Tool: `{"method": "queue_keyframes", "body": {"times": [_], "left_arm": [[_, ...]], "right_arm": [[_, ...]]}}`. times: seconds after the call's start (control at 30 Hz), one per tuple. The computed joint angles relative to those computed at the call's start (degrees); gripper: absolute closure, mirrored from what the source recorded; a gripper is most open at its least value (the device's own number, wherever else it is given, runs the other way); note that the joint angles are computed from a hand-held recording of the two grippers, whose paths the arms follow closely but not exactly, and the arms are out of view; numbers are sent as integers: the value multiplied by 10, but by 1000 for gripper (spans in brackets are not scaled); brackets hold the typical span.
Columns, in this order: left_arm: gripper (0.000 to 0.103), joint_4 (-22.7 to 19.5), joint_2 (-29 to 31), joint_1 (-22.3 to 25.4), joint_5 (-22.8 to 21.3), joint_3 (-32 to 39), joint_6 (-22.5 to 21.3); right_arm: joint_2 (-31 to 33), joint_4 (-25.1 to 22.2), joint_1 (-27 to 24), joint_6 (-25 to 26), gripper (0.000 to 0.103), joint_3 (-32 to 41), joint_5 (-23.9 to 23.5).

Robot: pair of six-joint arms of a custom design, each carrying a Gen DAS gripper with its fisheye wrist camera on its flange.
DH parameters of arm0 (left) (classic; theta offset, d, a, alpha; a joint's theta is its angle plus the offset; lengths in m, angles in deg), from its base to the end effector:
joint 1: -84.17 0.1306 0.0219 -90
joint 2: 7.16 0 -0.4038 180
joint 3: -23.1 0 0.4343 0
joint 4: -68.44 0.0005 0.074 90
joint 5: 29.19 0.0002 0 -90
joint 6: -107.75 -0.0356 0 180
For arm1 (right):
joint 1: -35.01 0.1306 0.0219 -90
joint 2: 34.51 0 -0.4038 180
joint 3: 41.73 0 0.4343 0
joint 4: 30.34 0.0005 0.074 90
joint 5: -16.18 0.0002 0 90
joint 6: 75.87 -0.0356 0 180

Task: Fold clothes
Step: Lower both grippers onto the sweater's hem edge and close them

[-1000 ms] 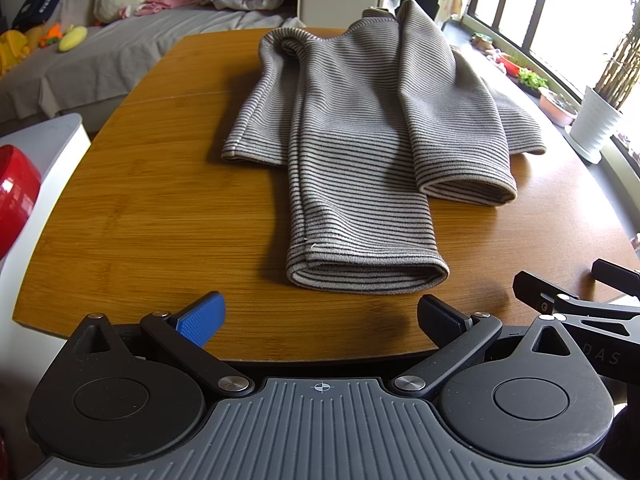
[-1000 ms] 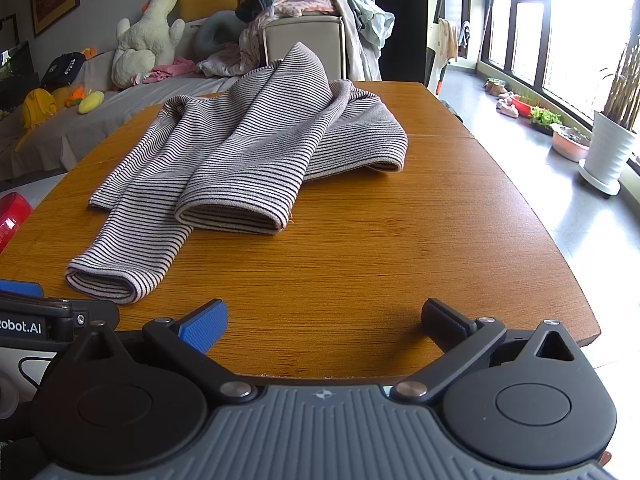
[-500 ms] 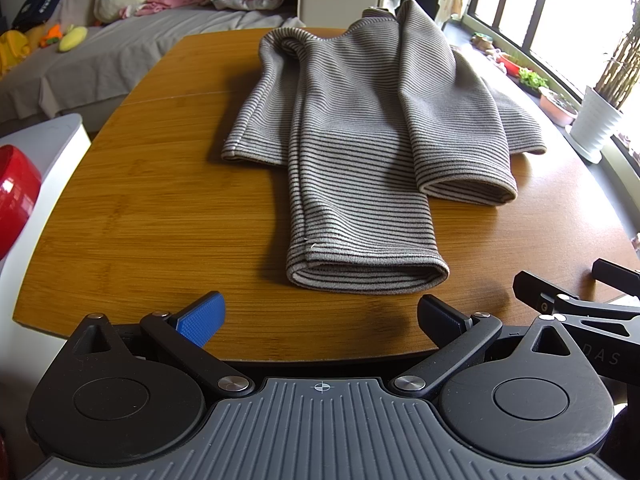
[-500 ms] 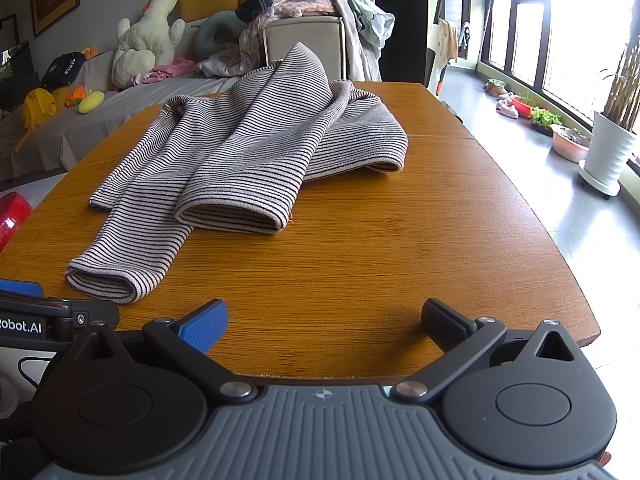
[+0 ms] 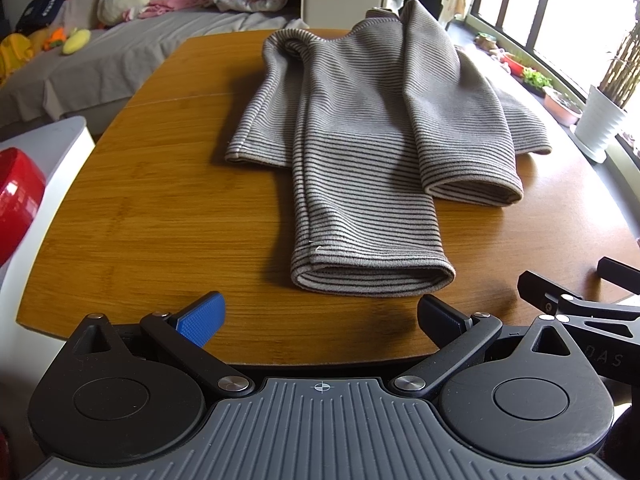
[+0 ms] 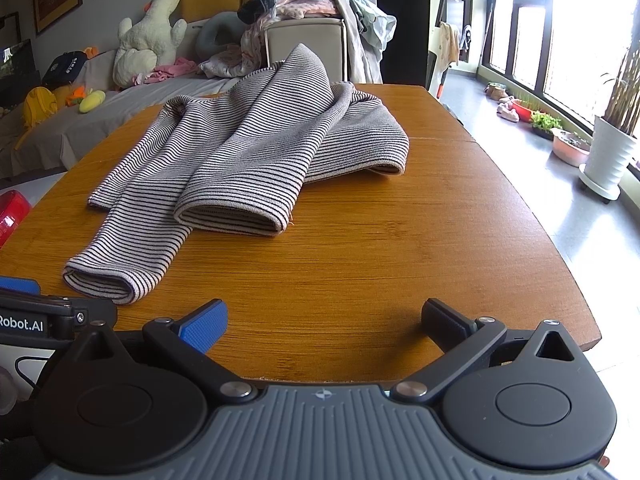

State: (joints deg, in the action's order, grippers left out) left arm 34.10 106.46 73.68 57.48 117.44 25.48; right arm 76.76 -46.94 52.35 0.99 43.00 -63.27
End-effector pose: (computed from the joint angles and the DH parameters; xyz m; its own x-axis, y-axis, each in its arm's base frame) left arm 0.6477 -0.1183 0.2689 -0.8043 0.0124 -0.5940 0.0401 0.9986 -0.0334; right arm 0.6095 0.1829 0.2382 -0.6732 0.0239 -0.7390 -0.0128 0.9990 0.0440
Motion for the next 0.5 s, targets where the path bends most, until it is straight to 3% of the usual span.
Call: {"method": "queue_keyframes", "body": {"times": [0.2,0.3,0.4,0.5], "left_arm": [[0,-4,4,3,2,7,5],[0,2,5,10,21,14,6],[0,50,-1,13,33,9,-24],[0,108,3,21,81,14,-49]], "right_arm": [[6,-16,-5,13,0,13,-12],[14,-34,-19,11,0,34,-45],[23,-27,-36,-6,0,54,-93],[38,3,-53,-30,0,82,-130]]}}
